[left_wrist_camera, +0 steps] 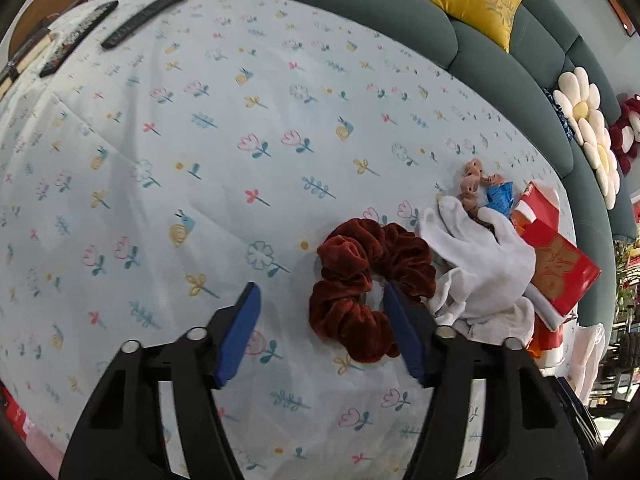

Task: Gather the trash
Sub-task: 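Move both tools back over the trash pile on the table, then grasp the dark red scrunchie with left tool while right tool grasps a red-white cup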

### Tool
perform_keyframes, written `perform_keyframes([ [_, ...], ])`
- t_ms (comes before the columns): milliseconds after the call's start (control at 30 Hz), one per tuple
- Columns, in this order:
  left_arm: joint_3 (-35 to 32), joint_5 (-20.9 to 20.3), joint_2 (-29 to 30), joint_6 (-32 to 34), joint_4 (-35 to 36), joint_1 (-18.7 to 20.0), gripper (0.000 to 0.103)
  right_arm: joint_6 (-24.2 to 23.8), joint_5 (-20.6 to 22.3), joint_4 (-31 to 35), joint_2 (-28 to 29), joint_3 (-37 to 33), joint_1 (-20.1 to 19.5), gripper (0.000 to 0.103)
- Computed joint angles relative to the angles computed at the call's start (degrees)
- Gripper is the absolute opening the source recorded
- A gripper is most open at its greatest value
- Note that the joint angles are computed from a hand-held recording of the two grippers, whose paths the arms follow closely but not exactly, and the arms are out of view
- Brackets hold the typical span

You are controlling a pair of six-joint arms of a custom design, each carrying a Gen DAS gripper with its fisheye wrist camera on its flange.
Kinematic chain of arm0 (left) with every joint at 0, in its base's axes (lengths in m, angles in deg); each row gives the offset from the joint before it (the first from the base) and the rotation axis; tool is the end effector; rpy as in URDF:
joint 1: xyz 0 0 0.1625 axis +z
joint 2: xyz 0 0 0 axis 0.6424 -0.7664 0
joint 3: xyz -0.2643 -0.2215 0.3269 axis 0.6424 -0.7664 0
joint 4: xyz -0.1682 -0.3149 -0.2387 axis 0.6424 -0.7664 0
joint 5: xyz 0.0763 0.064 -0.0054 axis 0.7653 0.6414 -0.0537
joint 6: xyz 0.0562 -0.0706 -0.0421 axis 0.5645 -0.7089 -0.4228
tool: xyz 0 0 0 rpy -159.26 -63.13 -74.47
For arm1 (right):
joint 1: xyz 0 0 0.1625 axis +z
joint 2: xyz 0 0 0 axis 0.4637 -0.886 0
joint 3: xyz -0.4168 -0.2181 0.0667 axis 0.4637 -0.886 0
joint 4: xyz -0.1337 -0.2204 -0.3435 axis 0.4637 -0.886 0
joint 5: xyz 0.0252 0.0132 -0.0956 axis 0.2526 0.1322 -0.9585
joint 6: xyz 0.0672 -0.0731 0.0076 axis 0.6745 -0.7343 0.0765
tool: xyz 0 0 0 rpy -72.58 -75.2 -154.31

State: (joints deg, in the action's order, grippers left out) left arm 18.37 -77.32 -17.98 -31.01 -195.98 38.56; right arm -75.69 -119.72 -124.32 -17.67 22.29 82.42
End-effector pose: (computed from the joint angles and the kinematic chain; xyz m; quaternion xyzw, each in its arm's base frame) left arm 0.0558 -0.7014 0.2963 -0.1010 0.9298 -0.2283 0.2706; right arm 0.3100 -0.6675 -0.0369 0.0166 -0.9178 0.2084 0.3376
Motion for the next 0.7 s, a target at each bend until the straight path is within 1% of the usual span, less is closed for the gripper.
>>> perform_keyframes([
  [33,0.09,-0.3,0.16,0.11,-0.06,0.07,0.056,0.0,-0.04,-0.03,0.13,-0.21,-0.19,0.055],
  [100,0.13,-0.37,0.55,0.66,-0.16,0.01,0.049,0.24,0.41,0.19,0.52,-0.87,-0.61,0.055],
  [167,-0.01,-0.8,0.86,1.17,0.02,0.02,0.034,0.19,0.62,0.07,0.78,-1.36,-0.87,0.055],
  [200,0.06,-0.71,0.96,1.58,-0.27,-0.03,0.032,0.09,0.74,-0.18,0.92,-1.53,-0.96,0.054],
  [267,0.0,-0.61,1.13,1.89,-0.12,-0.12,0.02,-0.32,1.85,-0.95,1.18,-1.85,-1.2,0.05],
  [300,0.03,-0.29,1.17,2.02,0.03,-0.24,0.019,-0.5,2.12,-0.99,1.29,-2.08,-1.28,0.043],
  [333,0.1,-0.07,1.17,2.15,-0.13,-0.36,0.016,-0.65,2.64,-0.95,1.33,-2.19,-1.4,0.034],
  [367,0.14,-0.03,1.2,2.29,-0.25,-0.49,0.015,-0.76,3.11,-0.82,1.38,-2.31,-1.51,0.03],
  [433,0.32,0.91,1.1,2.41,-0.17,-1.05,0.014,-1.03,3.53,-0.76,1.45,-2.5,-1.65,0.014],
  [467,0.73,1.32,0.77,2.68,-0.51,-1.44,0.014,-1.09,4.3,-1.31,1.21,-2.17,-1.77,0.011],
  [567,1.5,2.46,0.12,2.83,-1.41,-2.78,0.013,-1.68,4.99,-3.54,0.4,-1.07,-1.61,0.009],
  [700,2.79,2.86,-0.98,3.25,-3.12,-4.93,0.013,-2.22,5.3,-5.29,-1.47,0.44,-1.03,0.005],
])
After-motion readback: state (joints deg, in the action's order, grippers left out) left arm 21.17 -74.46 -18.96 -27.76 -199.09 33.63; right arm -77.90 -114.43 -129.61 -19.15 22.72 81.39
